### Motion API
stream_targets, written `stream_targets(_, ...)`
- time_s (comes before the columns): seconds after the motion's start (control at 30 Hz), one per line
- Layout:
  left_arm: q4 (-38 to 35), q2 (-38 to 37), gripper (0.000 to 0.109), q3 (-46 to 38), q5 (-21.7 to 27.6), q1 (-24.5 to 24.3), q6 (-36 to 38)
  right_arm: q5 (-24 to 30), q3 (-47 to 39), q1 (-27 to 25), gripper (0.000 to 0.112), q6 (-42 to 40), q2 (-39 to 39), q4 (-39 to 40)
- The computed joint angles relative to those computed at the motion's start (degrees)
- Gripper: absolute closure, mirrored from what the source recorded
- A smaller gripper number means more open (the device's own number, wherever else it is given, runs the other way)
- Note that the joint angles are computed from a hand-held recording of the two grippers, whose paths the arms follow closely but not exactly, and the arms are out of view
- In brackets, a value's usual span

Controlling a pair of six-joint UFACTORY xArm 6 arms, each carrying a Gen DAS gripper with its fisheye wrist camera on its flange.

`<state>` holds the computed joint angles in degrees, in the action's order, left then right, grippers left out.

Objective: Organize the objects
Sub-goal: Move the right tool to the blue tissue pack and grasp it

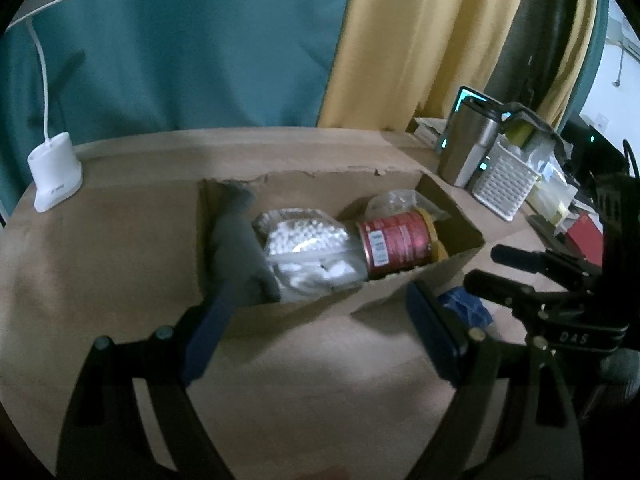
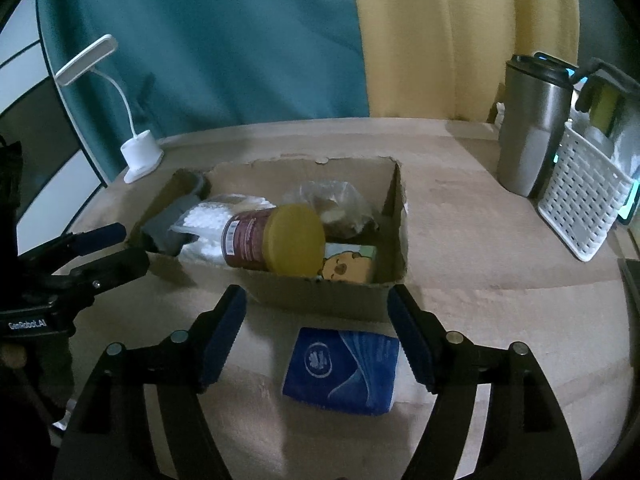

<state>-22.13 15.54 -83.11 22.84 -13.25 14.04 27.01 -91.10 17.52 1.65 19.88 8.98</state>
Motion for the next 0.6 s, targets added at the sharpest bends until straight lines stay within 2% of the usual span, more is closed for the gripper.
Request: stream_targets(0.6, -0.28, -2.33, 0.021, 4.15, -1.03, -0.77, -0.44, -1.15, 6.18, 0.03, 0.036, -0.03, -3.48, 0.30)
